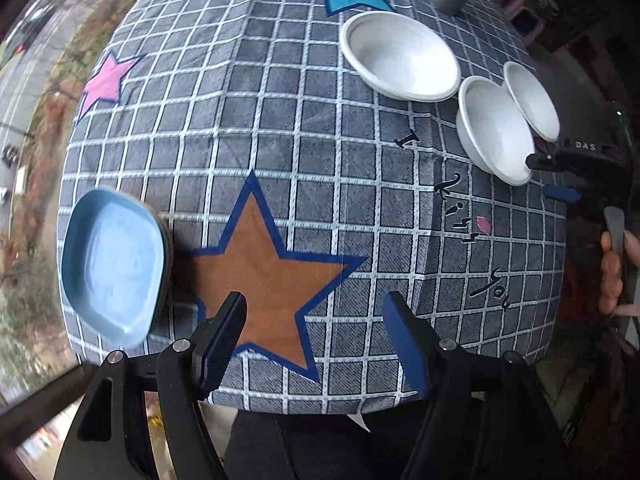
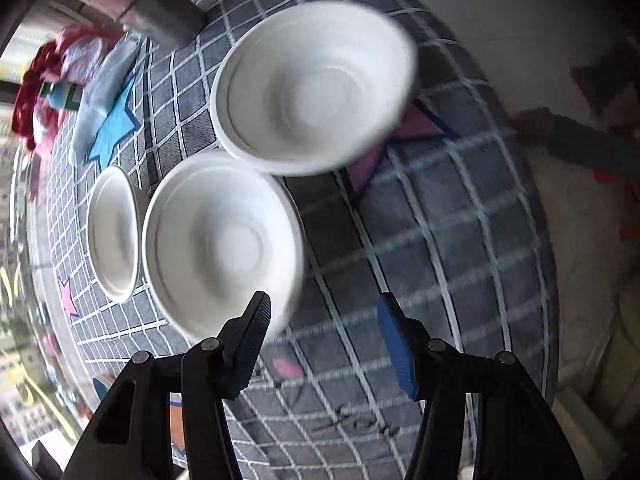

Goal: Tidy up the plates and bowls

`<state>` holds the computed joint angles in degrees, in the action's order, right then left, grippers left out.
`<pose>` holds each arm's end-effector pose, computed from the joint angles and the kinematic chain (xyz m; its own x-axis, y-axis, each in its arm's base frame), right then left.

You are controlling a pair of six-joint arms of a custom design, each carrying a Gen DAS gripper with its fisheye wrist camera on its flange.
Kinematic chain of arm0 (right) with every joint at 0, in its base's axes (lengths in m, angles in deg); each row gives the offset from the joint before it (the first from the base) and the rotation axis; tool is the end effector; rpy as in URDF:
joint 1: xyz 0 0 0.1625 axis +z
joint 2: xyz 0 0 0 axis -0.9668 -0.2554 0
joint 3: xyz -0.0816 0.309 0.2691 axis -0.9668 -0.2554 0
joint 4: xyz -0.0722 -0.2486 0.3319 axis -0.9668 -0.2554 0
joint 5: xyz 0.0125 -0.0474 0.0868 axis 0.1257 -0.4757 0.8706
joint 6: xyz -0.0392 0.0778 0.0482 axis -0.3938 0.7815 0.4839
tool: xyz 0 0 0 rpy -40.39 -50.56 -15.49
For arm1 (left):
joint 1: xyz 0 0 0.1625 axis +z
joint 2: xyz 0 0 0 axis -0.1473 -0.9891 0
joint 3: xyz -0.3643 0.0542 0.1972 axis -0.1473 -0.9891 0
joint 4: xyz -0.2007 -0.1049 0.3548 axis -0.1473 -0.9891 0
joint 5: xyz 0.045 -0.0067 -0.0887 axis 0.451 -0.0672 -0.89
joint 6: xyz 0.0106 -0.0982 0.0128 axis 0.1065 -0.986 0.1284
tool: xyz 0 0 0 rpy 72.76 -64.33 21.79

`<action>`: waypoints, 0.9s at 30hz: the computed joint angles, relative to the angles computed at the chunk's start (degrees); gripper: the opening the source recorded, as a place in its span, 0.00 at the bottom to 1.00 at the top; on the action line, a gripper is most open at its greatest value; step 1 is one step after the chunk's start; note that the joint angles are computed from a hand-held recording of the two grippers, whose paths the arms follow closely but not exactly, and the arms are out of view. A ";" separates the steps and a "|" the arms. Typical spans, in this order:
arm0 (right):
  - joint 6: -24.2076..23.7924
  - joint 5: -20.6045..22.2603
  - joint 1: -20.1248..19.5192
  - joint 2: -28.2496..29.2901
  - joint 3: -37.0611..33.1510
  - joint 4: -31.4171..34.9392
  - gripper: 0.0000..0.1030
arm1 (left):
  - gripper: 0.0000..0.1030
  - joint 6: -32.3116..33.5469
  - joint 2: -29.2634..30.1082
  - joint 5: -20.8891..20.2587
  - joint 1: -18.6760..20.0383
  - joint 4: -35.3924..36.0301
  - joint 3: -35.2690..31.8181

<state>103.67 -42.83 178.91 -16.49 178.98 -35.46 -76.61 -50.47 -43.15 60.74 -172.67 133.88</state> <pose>0.2268 -0.5925 0.1650 -0.7156 0.5297 0.4553 0.4347 0.8480 -0.3032 -0.1628 -0.5110 0.3085 -0.7547 0.1425 -0.6404 0.1034 0.9898 0.0983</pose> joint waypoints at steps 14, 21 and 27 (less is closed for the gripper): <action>-9.64 7.74 -2.81 1.57 2.28 -5.57 0.11 | 0.73 -6.59 1.54 -1.64 0.41 0.34 -0.55; -12.97 16.23 -1.08 -2.39 8.45 0.03 0.11 | 0.75 1.32 7.28 -2.73 1.16 -3.80 -3.56; -12.43 18.45 -0.45 -3.78 13.66 5.21 0.14 | 0.75 3.98 12.36 -2.85 3.75 -6.89 -7.74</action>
